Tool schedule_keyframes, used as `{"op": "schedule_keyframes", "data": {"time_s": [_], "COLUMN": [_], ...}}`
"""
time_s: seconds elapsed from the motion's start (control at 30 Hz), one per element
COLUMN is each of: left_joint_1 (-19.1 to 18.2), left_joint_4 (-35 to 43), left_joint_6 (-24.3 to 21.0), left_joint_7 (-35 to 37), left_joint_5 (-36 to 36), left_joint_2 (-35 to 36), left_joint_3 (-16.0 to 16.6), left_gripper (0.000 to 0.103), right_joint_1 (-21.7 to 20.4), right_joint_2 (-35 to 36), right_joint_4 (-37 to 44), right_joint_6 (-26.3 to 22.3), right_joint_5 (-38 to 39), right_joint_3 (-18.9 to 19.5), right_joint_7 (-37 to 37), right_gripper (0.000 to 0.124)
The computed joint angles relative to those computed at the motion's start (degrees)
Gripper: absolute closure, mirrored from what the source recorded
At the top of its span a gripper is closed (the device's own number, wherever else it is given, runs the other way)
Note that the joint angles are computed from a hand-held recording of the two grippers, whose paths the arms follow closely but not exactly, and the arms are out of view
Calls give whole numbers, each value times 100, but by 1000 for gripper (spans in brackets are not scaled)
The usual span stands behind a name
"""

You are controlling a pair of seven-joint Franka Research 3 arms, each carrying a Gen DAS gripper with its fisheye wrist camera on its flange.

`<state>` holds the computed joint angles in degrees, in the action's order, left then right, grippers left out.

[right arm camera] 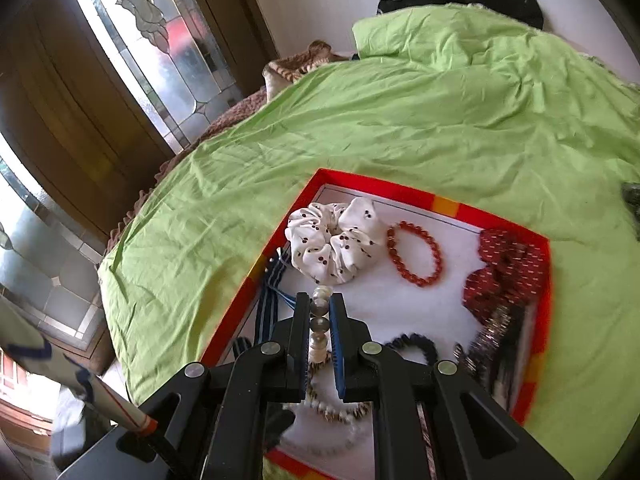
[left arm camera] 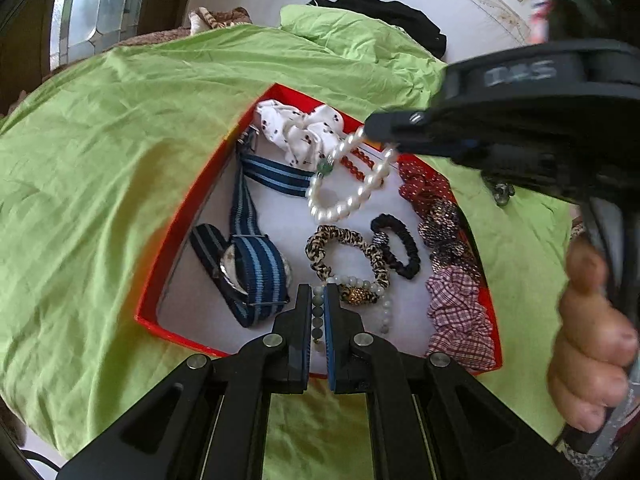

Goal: Organize jewelry
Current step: 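Carry both pearl bracelets over the red tray, then lower both pearl bracelets into the tray and open both tools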

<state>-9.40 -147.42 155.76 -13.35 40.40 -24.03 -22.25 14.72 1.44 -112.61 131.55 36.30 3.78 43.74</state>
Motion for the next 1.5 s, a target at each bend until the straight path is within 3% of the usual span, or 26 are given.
{"op": "schedule_keyframes", "data": {"time_s": [0.2, 0.5, 1.23, 1.5], "left_joint_1": [30, -60, -140, -251], "left_joint_4": [88, 183, 272, 345], "left_joint_6": [-345, -566, -749, -1152], "left_joint_7": [-162, -285, -402, -349], "left_joint_5": [194, 387, 677, 596], "left_joint_2": [-48, 10, 43, 64], "left_joint_3": [-116, -66, -61, -57], "left_gripper": [97, 97, 97, 97], "right_joint_1": [-11, -143, -178, -134], "right_joint_2": [346, 615, 450, 356], "right_joint_4": [67, 215, 27, -62], "right_joint_6": [361, 420, 609, 754], "right_joint_5": [-416, -672, -696, -764], "right_joint_3": [-9, -21, 1, -9], "right_joint_7": [328, 570, 484, 451], "right_gripper": [113, 113, 113, 113]}}
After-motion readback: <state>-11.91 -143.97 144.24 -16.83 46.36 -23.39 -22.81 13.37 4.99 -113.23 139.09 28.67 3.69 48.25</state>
